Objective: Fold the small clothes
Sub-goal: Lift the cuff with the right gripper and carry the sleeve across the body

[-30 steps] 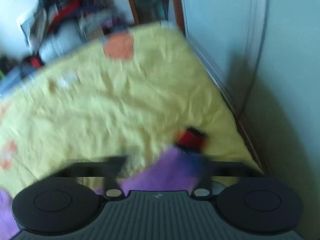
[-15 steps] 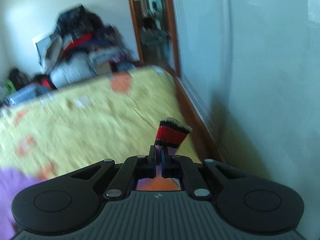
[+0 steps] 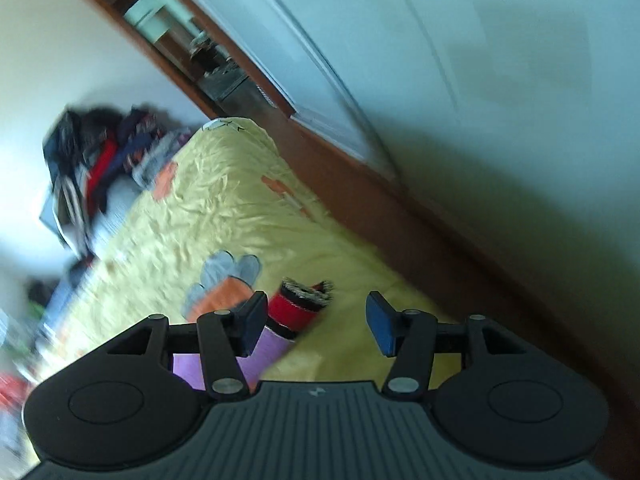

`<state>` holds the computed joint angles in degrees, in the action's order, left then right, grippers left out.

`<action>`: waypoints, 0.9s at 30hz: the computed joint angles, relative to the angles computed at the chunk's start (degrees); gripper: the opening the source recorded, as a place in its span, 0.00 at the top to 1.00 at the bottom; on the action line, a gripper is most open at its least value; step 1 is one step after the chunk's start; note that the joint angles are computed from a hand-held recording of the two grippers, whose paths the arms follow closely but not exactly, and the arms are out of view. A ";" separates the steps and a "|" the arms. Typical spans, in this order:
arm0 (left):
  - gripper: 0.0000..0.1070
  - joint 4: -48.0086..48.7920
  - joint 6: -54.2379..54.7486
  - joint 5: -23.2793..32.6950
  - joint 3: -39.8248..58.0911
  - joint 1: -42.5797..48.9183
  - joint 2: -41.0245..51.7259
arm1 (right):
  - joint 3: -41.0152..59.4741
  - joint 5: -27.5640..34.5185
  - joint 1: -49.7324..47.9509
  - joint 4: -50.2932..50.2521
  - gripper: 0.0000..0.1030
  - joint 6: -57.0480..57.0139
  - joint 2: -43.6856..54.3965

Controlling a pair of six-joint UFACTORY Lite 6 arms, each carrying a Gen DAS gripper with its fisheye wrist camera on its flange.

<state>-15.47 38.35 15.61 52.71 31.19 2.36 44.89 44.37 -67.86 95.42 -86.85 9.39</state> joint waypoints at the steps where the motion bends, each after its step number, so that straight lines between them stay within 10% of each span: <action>1: 0.04 1.46 -1.41 -0.27 -0.14 -0.33 -0.22 | -0.75 -2.26 1.50 1.24 0.47 -1.80 -1.60; 4: 0.04 5.80 -6.07 -0.55 0.24 -1.54 0.01 | -2.08 -15.91 9.53 4.57 0.40 -8.01 -7.27; 10: 0.04 9.15 -10.49 -0.61 -0.32 -4.09 -0.30 | -5.10 -23.85 19.83 12.97 0.33 -26.37 -14.44; 13: 0.04 8.63 -10.21 -1.06 -1.52 -4.97 -1.39 | -5.13 -18.91 21.85 4.18 0.33 -23.44 -13.45; 18: 0.04 7.65 -9.64 -0.84 -1.83 -5.62 -1.25 | -8.93 -29.41 29.87 -9.90 0.34 -19.80 -17.40; 23: 0.04 -1.52 0.18 0.25 -1.30 -3.36 -1.25 | -22.06 -21.14 15.02 -34.43 0.24 -6.65 -35.52; 27: 0.04 -2.76 2.44 0.36 -0.37 -2.96 -0.24 | -18.15 -10.24 0.67 -22.69 0.24 -7.74 -31.95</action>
<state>-18.23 40.79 15.97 52.33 28.23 2.12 26.75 34.13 -67.18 72.73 -94.60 -22.56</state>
